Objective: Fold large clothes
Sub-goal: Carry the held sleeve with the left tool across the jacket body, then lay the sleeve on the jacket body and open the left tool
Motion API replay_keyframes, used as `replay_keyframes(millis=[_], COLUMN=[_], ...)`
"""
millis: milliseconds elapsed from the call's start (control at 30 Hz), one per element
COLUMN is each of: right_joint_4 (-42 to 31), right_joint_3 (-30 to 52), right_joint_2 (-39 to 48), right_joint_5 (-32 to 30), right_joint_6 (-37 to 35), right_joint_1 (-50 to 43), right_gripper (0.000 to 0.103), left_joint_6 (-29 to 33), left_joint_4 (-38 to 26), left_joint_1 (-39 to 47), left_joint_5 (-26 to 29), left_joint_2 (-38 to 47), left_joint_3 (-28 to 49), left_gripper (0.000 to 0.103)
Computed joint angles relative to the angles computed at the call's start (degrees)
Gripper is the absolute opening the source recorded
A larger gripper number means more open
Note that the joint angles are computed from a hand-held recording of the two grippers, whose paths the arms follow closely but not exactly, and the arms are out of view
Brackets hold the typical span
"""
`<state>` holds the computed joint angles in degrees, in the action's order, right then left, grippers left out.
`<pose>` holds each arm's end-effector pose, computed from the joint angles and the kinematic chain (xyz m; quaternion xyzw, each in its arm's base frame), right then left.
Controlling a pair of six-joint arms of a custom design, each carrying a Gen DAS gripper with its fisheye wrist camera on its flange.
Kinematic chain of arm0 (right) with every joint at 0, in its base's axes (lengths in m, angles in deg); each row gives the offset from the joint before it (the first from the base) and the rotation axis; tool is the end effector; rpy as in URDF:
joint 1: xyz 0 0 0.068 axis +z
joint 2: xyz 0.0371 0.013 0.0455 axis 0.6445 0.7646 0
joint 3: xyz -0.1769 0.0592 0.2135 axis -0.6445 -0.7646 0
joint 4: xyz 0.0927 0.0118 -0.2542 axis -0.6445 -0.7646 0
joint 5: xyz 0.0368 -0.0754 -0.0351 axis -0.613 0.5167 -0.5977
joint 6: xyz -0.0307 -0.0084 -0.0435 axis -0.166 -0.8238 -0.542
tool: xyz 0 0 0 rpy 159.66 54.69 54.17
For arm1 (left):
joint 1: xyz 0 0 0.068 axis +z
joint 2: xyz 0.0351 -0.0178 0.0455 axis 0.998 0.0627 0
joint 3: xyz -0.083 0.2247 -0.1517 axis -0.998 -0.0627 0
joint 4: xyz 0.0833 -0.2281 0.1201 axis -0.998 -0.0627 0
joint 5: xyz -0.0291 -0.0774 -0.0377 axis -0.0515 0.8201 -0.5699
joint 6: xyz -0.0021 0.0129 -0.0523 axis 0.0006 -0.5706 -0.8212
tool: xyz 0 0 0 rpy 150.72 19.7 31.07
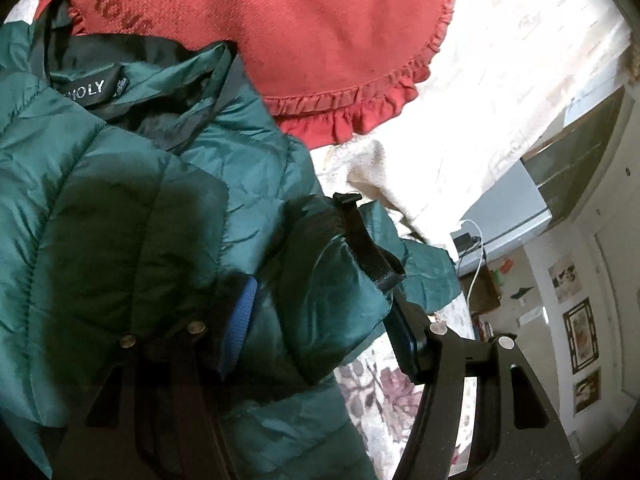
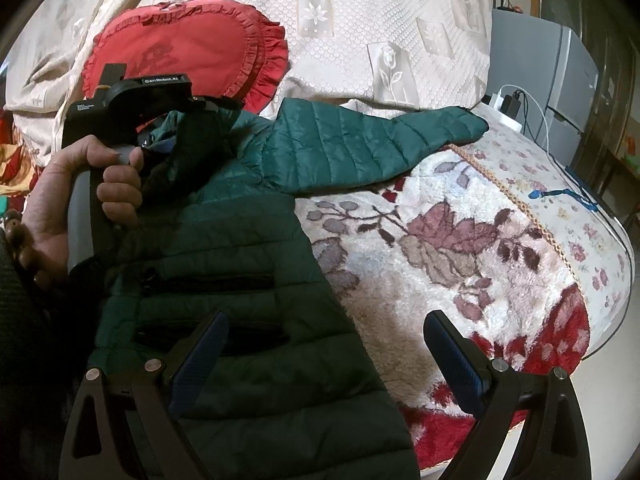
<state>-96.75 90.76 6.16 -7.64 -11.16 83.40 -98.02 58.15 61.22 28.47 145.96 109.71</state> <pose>0.1407 0.1011 0.2913 0.1050 0.9155 -0.0920 0.3772 0.4189 -0.2169 0.2693 0.0043 0.8584 -0.4445 0.2559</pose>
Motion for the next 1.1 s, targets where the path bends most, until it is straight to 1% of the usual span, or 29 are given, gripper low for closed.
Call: replay_keyframes(millis=[100,167,233,333,433,500,533,567,633,700,767,833,933,1000,1100], right_joint_4=[-0.21,-0.26,-0.28,-0.38,-0.55,-0.56,-0.64,-0.68,-0.73,-0.68,-0.68,-0.74,-0.79,-0.86,-1.22], right_joint_3=[0.09,0.06,0.11,0.05,0.05,0.04,0.04,0.07,0.04,0.24,0.31,0.35,0.44,0.64,1.10], right_joint_2=[0.06,-0.02,0.12,-0.02,0.10,0.20,0.15,0.22,0.26,0.72,0.92,1.10,1.60,2.02,2.97], right_joint_5=[0.12,0.12,0.13,0.34,0.54,0.59,0.69,0.79,0.82,0.91,0.94,1.14,1.20,1.21,1.65], right_joint_6=[-0.08,-0.15,-0.11,-0.21,-0.09,0.02,0.06,0.19,0.06,0.06,-0.01,-0.11,-0.22,-0.15,-0.08], right_joint_1=[0.11,0.04,0.08,0.14,0.33,0.46,0.51,0.62,0.62,0.70,0.70,0.63,0.35,0.37,0.50], right_gripper=[0.097,0.097,0.097,0.097,0.097,0.097,0.097,0.097,0.097,0.097,0.097,0.097,0.097,0.097,0.097], left_joint_6=[-0.59,-1.82,-2.25,-2.00,-2.48,-0.24,1.38,3.68,8.14,12.00,14.96,15.78,14.85,14.43,15.07], left_joint_4=[-0.57,-0.23,1.41,1.92,2.72,0.72,-1.11,-4.62,-11.70,-16.97,-20.32,-21.69,-22.39,-21.37,-20.09], left_joint_1=[-0.39,-0.78,-0.92,-0.95,-0.52,-0.30,-0.50,-0.97,-2.28,-3.66,-4.65,-4.80,-3.29,-2.00,1.50], left_joint_5=[-0.73,-0.38,0.36,0.94,0.18,-0.23,-0.91,-2.22,-4.97,-7.30,-9.46,-9.76,-7.62,-7.49,-8.37], left_joint_2=[-0.09,-0.02,-0.58,-0.85,-1.23,-1.04,-0.78,0.02,2.47,5.21,6.86,7.22,5.94,3.06,-3.83], left_joint_3=[-0.29,-0.11,-1.03,-1.14,-1.93,-0.99,-0.16,1.88,6.39,10.37,13.02,14.13,13.89,11.23,5.58], left_gripper=[0.064,0.072,0.075,0.076,0.076,0.074,0.064,0.054,0.053,0.053,0.053,0.053,0.053,0.053,0.053])
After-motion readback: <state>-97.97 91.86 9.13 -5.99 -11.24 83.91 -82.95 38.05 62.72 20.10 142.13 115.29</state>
